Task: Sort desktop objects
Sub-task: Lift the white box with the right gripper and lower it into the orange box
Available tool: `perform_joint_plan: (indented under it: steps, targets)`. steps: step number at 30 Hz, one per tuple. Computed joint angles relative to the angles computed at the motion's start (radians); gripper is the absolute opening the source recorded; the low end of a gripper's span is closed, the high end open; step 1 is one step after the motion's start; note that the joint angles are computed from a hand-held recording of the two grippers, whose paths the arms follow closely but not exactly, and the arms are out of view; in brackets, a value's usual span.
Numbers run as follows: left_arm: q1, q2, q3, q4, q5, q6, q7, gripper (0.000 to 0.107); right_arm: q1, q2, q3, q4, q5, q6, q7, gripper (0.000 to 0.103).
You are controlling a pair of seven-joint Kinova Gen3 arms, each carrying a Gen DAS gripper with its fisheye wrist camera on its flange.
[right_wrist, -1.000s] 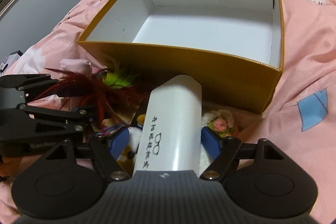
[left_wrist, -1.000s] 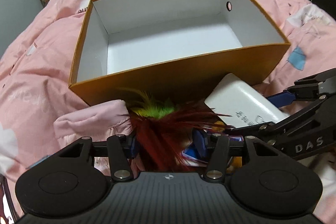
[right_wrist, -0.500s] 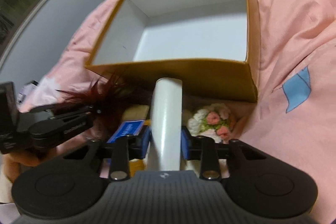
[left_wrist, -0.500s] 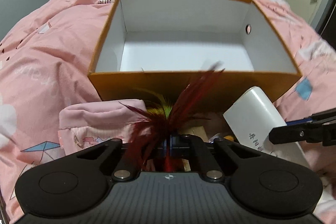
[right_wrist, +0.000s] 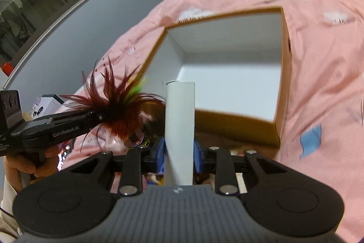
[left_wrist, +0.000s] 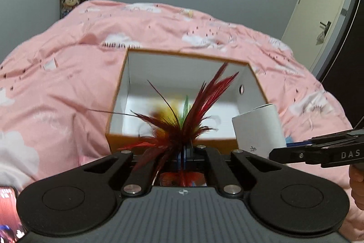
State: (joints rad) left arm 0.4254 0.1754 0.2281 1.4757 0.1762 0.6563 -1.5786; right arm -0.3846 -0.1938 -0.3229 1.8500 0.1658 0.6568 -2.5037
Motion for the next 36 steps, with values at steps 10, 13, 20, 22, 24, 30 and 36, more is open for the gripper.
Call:
perform_joint_plan:
  steps: [10,13,20,22,24,30,36]
  targets:
    - [0.032,0.053,-0.016,-0.133,-0.059,-0.049,0.02,0.002,0.009,0.089,0.069,-0.148,-0.005,-0.036,0.103,0.029]
    - [0.074,0.094,-0.053,-0.183,-0.14,-0.055,0.093,0.002,0.015,0.15,0.115,-0.19,-0.082,-0.072,0.165,0.029]
    - [0.116,0.174,-0.092,-0.268,-0.257,-0.028,0.166,0.002,-0.008,0.346,0.187,-0.331,-0.017,-0.059,0.095,0.029]
    - [0.11,0.188,-0.088,-0.274,-0.261,-0.023,0.159,0.002,0.005,0.401,0.195,-0.367,-0.075,-0.045,0.136,0.029]
    - [0.109,0.197,-0.09,-0.279,-0.265,-0.013,0.159,0.002,0.021,0.462,0.194,-0.404,-0.143,-0.021,0.178,0.029]
    - [0.089,0.215,-0.087,-0.288,-0.249,-0.001,0.143,0.002,0.044,0.59,0.181,-0.466,-0.289,-0.003,0.246,0.029]
    - [0.07,0.228,-0.086,-0.302,-0.229,-0.003,0.135,0.002,0.085,0.662,0.14,-0.493,-0.427,-0.04,0.329,0.029]
